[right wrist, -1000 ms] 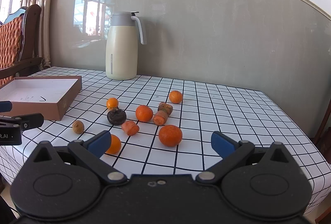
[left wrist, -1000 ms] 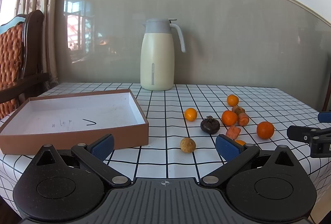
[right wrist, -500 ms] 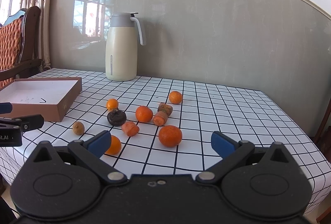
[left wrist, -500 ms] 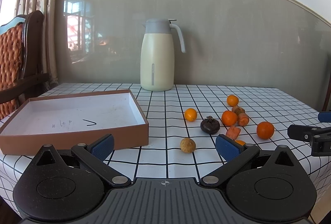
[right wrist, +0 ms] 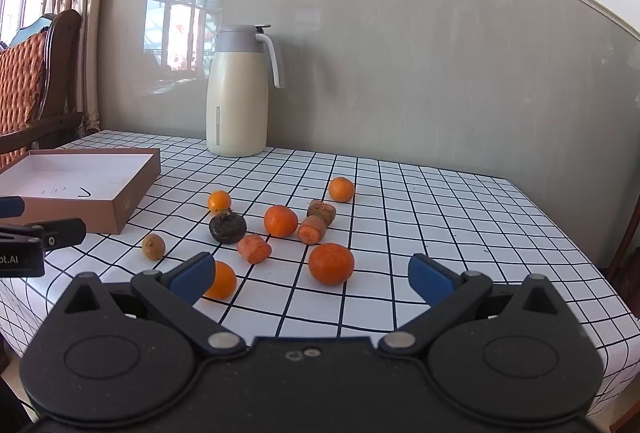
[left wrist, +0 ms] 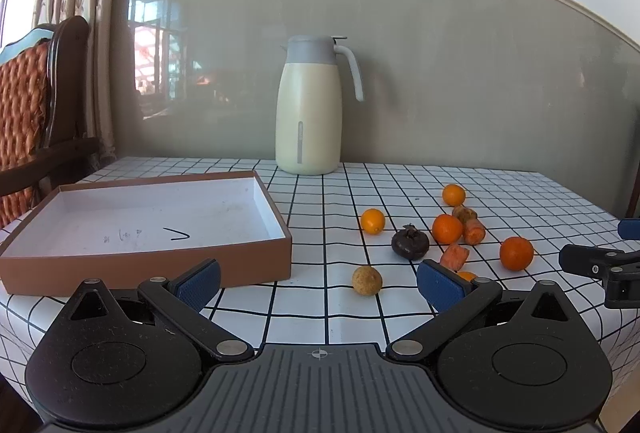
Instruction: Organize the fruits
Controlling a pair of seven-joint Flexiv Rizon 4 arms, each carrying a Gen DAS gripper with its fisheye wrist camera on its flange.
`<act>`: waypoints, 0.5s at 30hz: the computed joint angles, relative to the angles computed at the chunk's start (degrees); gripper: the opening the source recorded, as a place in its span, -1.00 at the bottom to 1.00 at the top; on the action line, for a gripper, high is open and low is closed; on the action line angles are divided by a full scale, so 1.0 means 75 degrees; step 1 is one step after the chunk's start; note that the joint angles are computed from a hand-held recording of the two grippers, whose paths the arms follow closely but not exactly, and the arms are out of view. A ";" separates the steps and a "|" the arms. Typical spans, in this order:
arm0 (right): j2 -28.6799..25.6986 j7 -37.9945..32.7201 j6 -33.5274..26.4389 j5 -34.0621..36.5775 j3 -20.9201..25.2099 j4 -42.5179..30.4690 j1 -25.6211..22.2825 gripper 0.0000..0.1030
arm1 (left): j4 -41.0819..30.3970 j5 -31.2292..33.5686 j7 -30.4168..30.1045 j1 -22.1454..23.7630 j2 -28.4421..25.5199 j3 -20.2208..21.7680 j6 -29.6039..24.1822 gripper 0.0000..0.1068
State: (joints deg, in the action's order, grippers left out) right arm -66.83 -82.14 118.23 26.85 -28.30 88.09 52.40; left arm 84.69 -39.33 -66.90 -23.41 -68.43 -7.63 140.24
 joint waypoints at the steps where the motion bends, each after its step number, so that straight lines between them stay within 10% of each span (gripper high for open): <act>1: 0.0000 -0.0003 0.0000 0.0002 0.0001 -0.0001 0.0000 0.89 | 0.0009 0.0037 -0.0026 0.0016 0.0002 -0.0007 0.0001 0.93; 10: 0.0098 -0.0268 0.0061 -0.0619 0.0494 -0.0064 -0.0341 0.86 | -0.0050 0.0292 -0.0052 0.0120 0.0063 -0.0011 -0.0629 0.93; 15: -0.0116 -0.0472 -0.0346 -0.1364 0.0719 -0.0521 -0.0579 0.51 | -0.0837 -0.0036 0.0342 -0.0148 -0.0323 0.0320 -0.1085 0.92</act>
